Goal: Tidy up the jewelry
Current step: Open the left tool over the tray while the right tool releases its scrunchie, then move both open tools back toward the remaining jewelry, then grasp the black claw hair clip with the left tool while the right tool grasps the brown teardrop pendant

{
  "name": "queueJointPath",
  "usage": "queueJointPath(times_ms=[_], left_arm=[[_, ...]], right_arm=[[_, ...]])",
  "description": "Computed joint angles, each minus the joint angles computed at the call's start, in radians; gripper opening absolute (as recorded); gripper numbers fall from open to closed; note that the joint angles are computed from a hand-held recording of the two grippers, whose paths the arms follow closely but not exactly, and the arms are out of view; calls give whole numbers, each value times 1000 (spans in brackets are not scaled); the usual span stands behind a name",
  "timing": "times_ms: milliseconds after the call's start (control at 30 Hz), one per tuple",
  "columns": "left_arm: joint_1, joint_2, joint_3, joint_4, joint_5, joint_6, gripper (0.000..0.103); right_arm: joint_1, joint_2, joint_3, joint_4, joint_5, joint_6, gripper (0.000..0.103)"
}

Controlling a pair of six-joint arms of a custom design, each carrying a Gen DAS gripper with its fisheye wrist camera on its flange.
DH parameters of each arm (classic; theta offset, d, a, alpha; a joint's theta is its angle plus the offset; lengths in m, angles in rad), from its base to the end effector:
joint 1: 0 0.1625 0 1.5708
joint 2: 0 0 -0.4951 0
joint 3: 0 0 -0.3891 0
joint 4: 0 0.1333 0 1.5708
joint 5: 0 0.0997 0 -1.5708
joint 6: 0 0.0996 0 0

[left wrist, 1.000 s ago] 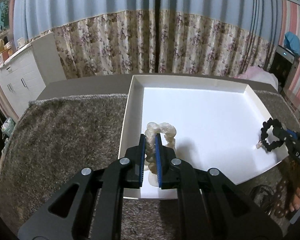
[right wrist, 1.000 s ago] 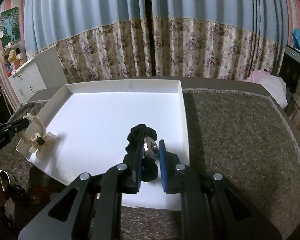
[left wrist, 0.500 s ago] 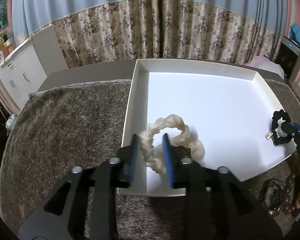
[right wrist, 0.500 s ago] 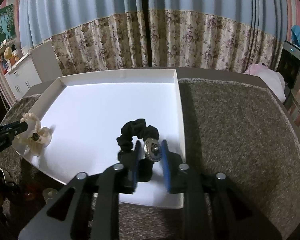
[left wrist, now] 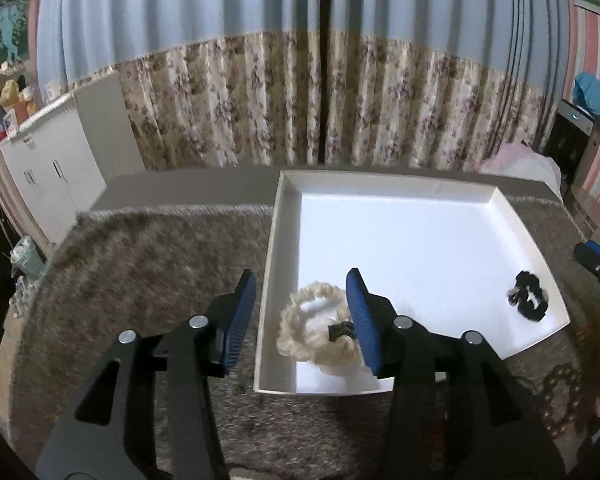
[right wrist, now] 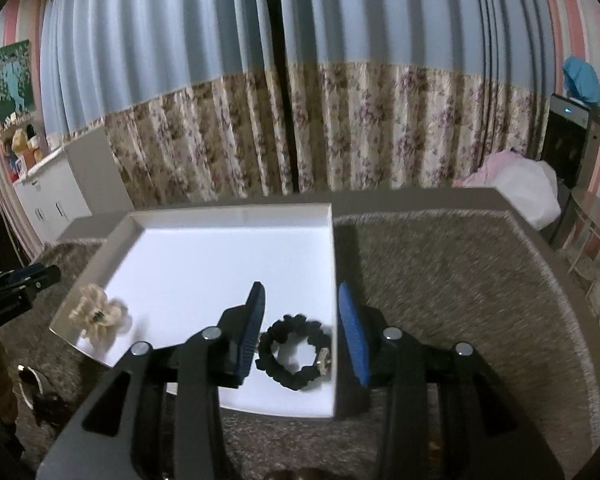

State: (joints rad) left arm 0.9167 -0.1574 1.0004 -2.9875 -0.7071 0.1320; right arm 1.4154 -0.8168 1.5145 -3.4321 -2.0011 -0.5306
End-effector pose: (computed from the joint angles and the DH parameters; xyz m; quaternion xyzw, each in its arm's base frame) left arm -0.3614 -0.8150 -0.0506 0.2242 0.8500 -0.3519 0.3215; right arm -0.0269 -0.7648 0.3291 0.0370 -0.8238 0.4456 0.3485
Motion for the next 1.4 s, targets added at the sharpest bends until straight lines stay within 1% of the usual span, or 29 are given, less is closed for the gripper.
queueJointPath(times_ms=[67, 133, 200, 267, 367, 433, 533, 633, 667, 733, 800, 1067, 1267, 1333, 1400], left_arm=[[-11, -27, 45, -40, 10, 12, 46], [-25, -59, 112, -99, 36, 42, 48], [-34, -93, 187, -157, 57, 60, 49], [-38, -130, 268, -204, 67, 50, 49], [-40, -175, 395, -279, 63, 28, 51], [-43, -199, 497, -381, 40, 27, 51], [-49, -200, 569, -432, 61, 12, 51], [-57, -201, 644, -477, 44, -28, 52], [-58, -201, 654, -479, 36, -35, 53], [-59, -194, 669, -487, 32, -52, 55], [-55, -187, 671, -471, 9, -65, 57], [-47, -164, 644, -488, 11, -50, 60], [-36, -162, 627, -454, -13, -59, 60], [-34, -164, 628, -444, -18, -61, 60], [-33, -164, 626, -440, -23, -61, 60]], right_arm=[[6, -26, 32, -20, 5, -11, 41], [10, -50, 72, -45, 6, -34, 43], [9, -79, 132, -87, 8, -56, 44], [1, -111, 207, -127, 13, -66, 45], [-14, -143, 302, -161, 29, -59, 45], [-23, -159, 363, -188, 42, -46, 45], [-35, -170, 445, -228, 69, -15, 45], [-37, -163, 502, -258, 84, 3, 45], [-38, -160, 515, -258, 97, 9, 45], [-33, -142, 519, -261, 100, 7, 45], [-29, -127, 512, -252, 102, 3, 45], [-11, -71, 450, -184, 101, 12, 45], [-2, -53, 405, -103, 59, 23, 45], [2, -46, 389, -72, 27, 30, 45], [9, -36, 374, -63, -9, 31, 45]])
